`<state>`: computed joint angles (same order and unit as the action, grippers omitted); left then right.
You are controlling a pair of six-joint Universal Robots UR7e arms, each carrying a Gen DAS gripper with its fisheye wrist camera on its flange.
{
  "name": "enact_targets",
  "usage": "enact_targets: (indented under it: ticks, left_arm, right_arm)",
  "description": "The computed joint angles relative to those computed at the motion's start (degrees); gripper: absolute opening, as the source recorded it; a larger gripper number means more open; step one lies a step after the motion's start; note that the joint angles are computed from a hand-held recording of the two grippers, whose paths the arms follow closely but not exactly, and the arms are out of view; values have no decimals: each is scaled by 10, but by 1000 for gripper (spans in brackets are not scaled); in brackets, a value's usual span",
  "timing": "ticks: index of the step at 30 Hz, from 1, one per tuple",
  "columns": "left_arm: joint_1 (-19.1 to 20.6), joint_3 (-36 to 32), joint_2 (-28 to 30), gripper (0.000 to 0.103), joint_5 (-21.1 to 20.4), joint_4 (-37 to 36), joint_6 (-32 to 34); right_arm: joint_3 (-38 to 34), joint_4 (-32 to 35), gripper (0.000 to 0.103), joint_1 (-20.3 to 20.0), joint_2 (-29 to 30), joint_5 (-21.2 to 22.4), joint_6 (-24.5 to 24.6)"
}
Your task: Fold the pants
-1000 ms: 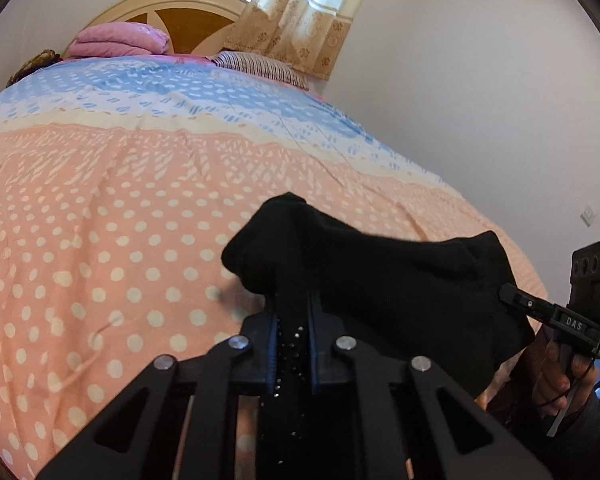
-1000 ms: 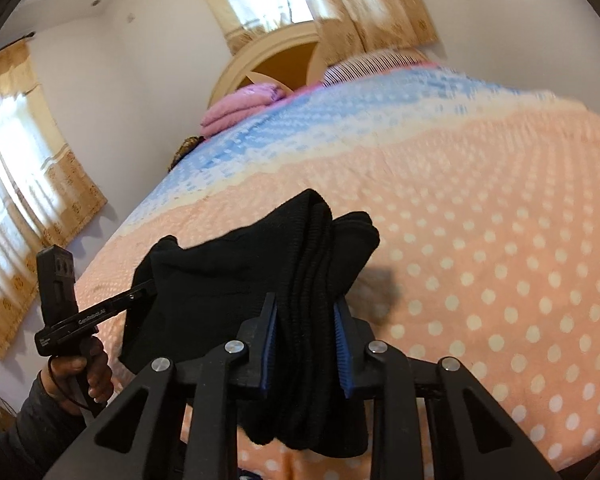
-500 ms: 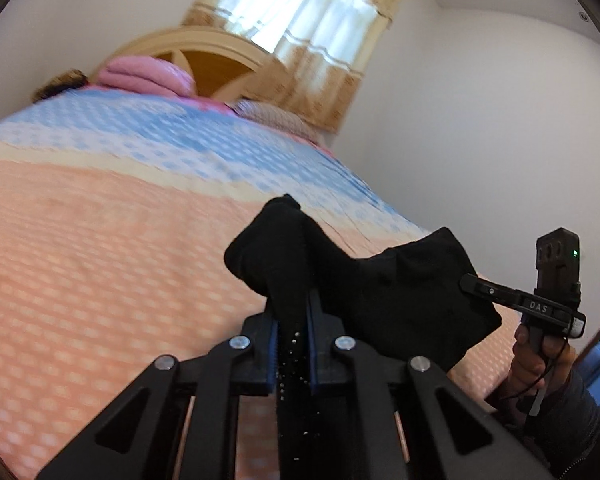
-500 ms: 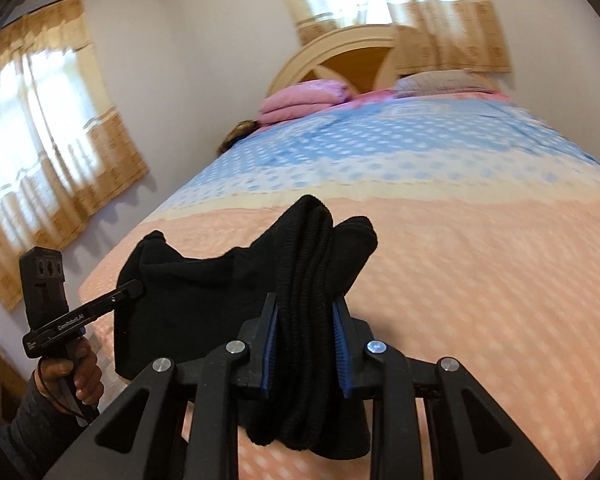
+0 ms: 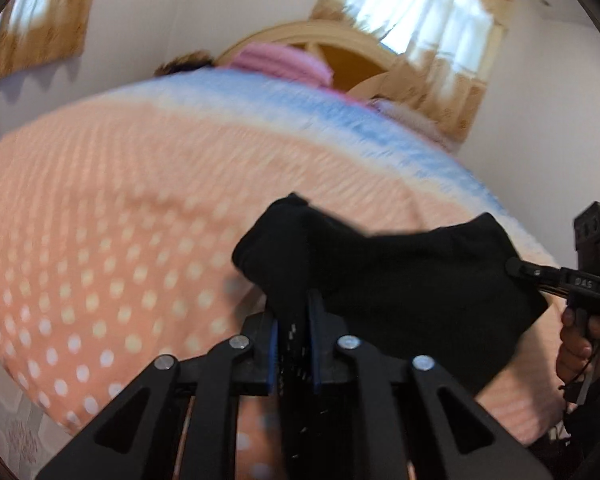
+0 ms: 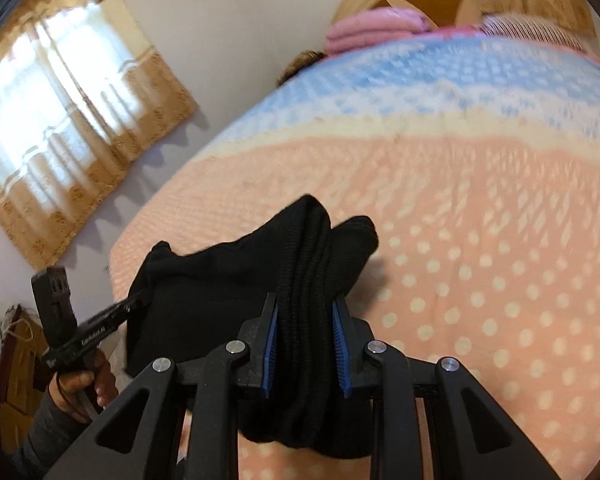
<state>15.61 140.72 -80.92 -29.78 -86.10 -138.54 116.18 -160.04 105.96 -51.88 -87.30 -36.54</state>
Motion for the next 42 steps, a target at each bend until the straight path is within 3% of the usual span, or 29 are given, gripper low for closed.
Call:
enact_targets:
  ticks: [2,6,9,14,19,27,34,42]
  left_arm:
    - [-6,13,10,35,0,-20,-26]
    - [-4,0,31,43,1,-7,-31]
    - [11,-24,49,52,-4,20,-35]
    - [-2,-31,42,80,-44,71,-73]
    - [-11,-41,60,83,-77,88,-87]
    - [-17,-116,123,83,-112,189,-112]
    - [-31,-157,152,88,-120,235,-130]
    - [-50,-209,191,91,-114,296,-152]
  right_arm:
    - [-9,13,27,-18,5,10,17]
    - [-10,9,29,-28,4,7,23]
    - [-10,-1,39,-28,3,0,38]
    - [-7,5,50,-42,-8,17,46]
    - [2,-15,52,-38,-9,2,35]
    - [79,-152,55,-30,-62,-39,20]
    - [159,-230,60,-35,-136,-27,-32]
    - [227,-249,64,-31,-220,5,-73]
